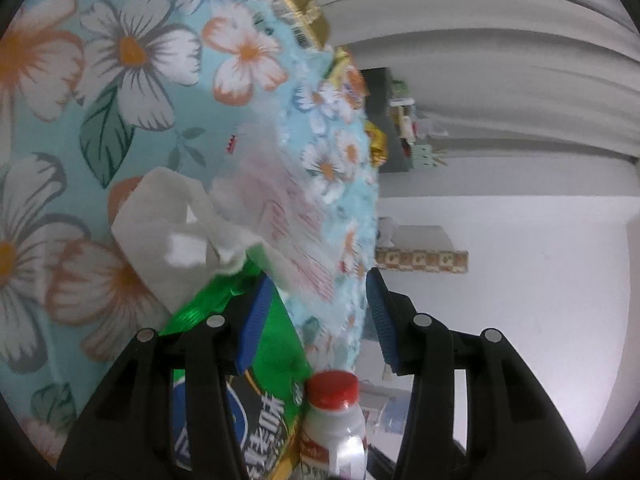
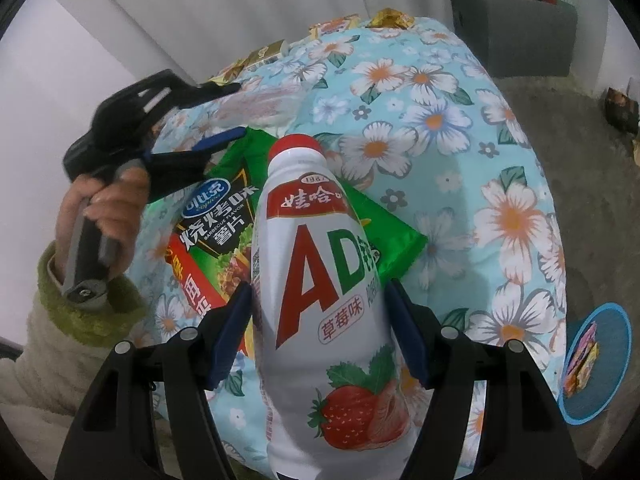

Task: Collect trash
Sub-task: 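Grasp the clear plastic wrapper with the left tool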

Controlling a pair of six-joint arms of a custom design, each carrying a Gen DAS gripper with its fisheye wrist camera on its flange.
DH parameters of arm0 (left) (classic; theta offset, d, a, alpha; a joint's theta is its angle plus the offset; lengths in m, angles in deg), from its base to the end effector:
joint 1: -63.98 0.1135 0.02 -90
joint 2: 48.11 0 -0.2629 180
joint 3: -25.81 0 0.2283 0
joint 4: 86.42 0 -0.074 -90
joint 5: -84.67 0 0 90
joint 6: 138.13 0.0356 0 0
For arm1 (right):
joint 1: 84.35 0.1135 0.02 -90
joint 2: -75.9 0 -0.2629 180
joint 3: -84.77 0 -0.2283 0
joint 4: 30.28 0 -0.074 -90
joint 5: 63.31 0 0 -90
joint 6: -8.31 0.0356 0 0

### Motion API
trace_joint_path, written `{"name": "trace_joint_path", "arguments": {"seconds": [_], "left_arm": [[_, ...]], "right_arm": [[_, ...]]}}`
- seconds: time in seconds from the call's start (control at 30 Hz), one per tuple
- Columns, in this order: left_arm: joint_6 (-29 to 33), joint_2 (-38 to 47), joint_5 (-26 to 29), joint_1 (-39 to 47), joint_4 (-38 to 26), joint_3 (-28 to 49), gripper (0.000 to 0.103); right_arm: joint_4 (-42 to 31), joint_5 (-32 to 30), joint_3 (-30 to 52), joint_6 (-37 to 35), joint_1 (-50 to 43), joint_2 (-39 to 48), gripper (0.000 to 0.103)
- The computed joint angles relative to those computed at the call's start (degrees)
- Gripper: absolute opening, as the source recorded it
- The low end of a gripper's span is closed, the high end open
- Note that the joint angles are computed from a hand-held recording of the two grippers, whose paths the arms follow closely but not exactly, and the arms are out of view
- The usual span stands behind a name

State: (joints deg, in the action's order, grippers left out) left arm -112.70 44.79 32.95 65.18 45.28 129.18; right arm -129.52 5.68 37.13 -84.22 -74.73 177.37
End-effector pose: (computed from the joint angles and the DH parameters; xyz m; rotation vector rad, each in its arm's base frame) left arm 0.3387 -0.0150 0.3550 -0.9500 2.2120 -1.3112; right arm 0.3013 0.0640 0.3887 -0.3865 2.7134 0.5393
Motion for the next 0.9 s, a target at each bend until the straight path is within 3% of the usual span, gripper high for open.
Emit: {"name": "trace_joint_path", "arguments": {"seconds": [0.27, 0.33, 0.47, 0.57, 0.9], "left_arm": [[-3.49, 1.22, -2.37, -0.95, 3.34, -0.77, 0.038], [-3.53, 1.28, -3.41, -1.08, 3.06, -0.65, 0.033], [-3.45, 1.93, -4.20, -1.21, 2.88, -0.58, 0.012], [-2.35, 1.16, -3.82, -1.05, 3.71, -1.67, 0.006], [6.30, -5.43, -1.40, -1.69, -2.98, -0.74, 0.002]], "right_arm": [[1.04, -2.41, -1.55, 0.96, -1.31, -0.50, 0.066], [1.30, -2.77, -1.90, 1.25, -1.60, -0.61, 0.066], [1.48, -3.12, -2.29, 1.78, -1.95, -0.97, 0.066], [1.09, -2.94, -1.65, 1.86, -1.90, -0.69, 0.066], [-3.48, -0.25, 4.74, 0.28, -0.50, 2.70, 0.067]]}}
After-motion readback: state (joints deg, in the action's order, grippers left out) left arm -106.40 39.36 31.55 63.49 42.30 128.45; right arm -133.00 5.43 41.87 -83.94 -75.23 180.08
